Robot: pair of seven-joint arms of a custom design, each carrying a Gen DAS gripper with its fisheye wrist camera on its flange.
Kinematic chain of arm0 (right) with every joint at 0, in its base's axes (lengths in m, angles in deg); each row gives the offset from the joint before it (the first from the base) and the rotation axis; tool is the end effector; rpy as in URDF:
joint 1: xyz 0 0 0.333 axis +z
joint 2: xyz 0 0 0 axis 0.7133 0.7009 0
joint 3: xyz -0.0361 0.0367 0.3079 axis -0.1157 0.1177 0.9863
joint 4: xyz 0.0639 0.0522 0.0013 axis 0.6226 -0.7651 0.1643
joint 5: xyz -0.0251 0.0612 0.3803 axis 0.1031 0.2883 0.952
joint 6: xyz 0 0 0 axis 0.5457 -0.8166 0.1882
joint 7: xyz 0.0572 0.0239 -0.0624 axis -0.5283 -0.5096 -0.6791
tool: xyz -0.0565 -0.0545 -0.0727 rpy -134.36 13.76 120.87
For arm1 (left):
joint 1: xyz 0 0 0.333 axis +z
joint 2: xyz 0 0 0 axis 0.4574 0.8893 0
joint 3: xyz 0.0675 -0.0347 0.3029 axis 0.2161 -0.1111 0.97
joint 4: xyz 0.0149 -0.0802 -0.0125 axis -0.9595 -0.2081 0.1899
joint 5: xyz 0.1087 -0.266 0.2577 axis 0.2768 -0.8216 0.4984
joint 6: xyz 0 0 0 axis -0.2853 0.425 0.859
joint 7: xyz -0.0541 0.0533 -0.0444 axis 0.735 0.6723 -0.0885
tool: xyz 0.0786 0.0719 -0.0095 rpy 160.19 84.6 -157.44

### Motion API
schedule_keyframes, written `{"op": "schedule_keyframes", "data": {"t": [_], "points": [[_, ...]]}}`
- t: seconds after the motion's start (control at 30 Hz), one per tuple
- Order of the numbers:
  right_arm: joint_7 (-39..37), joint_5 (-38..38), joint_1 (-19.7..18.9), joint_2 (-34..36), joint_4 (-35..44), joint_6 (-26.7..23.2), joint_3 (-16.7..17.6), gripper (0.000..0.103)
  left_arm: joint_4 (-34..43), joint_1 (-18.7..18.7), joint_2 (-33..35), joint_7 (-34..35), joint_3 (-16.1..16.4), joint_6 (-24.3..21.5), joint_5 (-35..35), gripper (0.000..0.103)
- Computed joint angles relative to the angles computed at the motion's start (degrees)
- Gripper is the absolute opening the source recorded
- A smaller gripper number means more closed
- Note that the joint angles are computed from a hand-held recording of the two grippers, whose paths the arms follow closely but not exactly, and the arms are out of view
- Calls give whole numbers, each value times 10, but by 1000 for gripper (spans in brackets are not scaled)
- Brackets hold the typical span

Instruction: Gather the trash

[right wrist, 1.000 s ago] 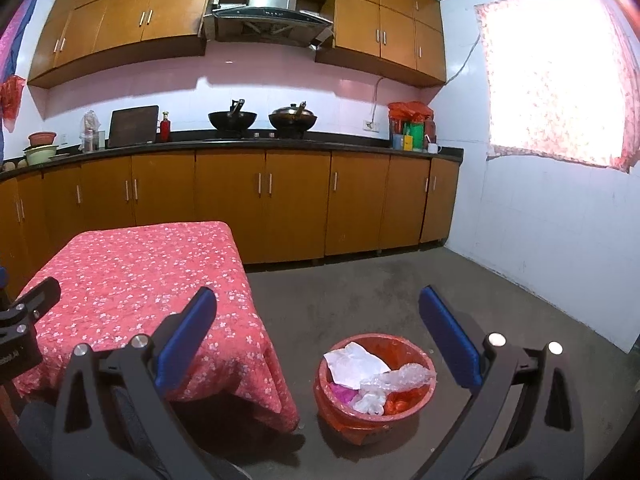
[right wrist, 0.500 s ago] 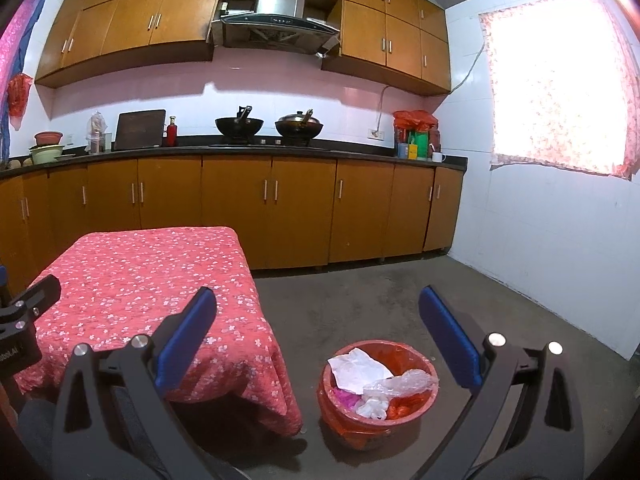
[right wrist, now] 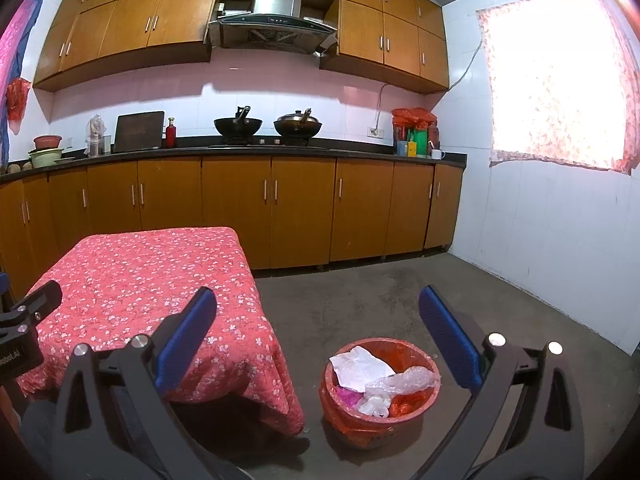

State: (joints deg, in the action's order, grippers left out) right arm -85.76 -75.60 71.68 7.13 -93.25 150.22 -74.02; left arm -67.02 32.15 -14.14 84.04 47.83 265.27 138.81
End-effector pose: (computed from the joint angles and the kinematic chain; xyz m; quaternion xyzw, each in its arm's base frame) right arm 0.4899 0.3044 0.5721 -0.4283 0.6690 -0.5286 0.2991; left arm 0.5416 -0.0968 0.5469 -0.4982 0.6493 -0.4674 0.3342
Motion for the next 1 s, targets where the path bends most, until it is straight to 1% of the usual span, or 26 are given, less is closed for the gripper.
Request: {"op": "schedule_keyframes", "data": {"t": [0.27,0.37,0.6,1.0], "points": [[2,-1,0,0,-1,-2,0,99,-1,-1,-1,0,0,-2,-1,101],[2,-1,0,-1,-2,-1,0,99,3,-1,0,-12,0,-1,12,101],[2,-1,0,-1,-2,-2,0,99,3,0,0,-12,0,-1,11,101],[6,0,1,1,-3,-2,0,99,9,2,1,-35,0,-1,34,101]]}}
